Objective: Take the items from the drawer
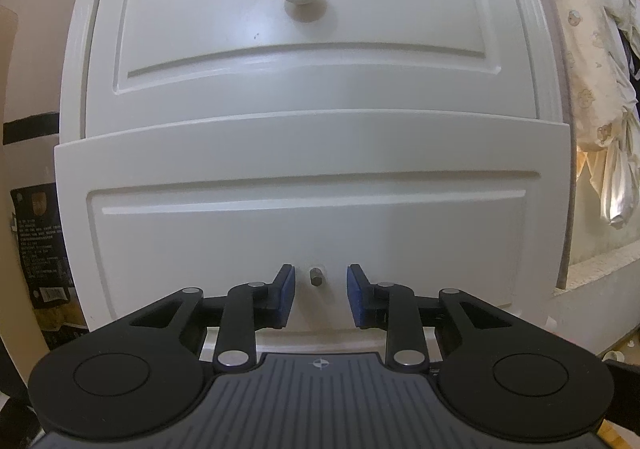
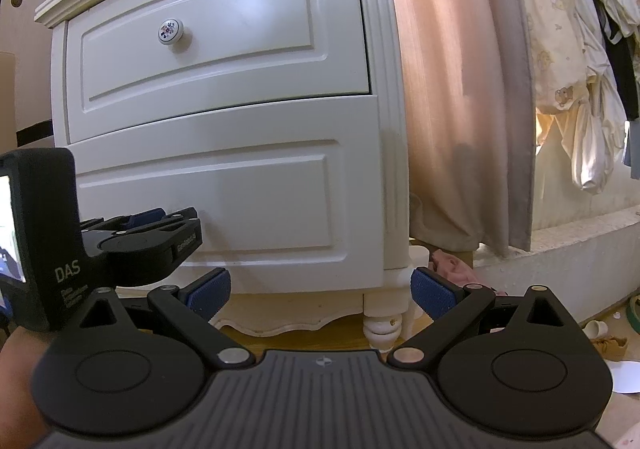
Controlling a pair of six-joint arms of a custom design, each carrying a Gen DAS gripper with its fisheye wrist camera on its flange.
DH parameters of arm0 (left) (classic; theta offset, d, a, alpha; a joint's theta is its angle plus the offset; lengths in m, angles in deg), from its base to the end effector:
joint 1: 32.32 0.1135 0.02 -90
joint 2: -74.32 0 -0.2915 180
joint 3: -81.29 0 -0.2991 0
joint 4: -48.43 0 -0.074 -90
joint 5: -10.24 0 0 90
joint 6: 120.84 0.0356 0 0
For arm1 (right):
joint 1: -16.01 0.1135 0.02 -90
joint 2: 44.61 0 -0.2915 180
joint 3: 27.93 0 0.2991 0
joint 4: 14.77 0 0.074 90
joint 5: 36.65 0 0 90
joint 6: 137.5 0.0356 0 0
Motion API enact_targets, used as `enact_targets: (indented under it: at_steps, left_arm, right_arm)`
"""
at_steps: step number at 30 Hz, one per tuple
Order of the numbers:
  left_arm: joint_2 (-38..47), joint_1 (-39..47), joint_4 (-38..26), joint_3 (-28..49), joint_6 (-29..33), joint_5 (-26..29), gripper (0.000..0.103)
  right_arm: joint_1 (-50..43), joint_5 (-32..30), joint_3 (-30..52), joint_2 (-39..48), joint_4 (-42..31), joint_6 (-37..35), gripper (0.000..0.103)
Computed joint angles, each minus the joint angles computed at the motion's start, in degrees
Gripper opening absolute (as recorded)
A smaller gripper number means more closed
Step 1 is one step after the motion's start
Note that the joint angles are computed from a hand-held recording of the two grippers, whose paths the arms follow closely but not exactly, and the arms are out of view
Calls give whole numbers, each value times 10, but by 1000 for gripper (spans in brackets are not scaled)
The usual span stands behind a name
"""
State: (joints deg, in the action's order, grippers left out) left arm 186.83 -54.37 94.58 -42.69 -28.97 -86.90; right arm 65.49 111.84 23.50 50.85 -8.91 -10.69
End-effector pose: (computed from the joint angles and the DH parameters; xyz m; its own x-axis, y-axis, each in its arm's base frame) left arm 0.3764 -0.1477 0.1138 -0.1578 0.0989 -0.9825 0.2645 0.9629 0.0544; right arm 0.2411 0.2354 0.1386 -0.2986 0.1326 -0.9451 0.2711 0.9613 0.0492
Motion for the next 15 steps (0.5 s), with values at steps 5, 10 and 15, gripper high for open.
enact_targets:
  at_steps: [5, 10, 15]
  left_arm:
    - [3, 2, -15, 14, -13, -3, 17]
    - [-1, 4, -25, 14, -22, -2, 10]
    - [-1, 3, -29, 15, -24, 5, 4]
  right_arm:
    - [0, 1, -1, 1, 0, 1, 103]
    - [-4, 0, -1, 0, -3, 2, 103]
    - [-3, 1, -3, 0, 1, 2, 103]
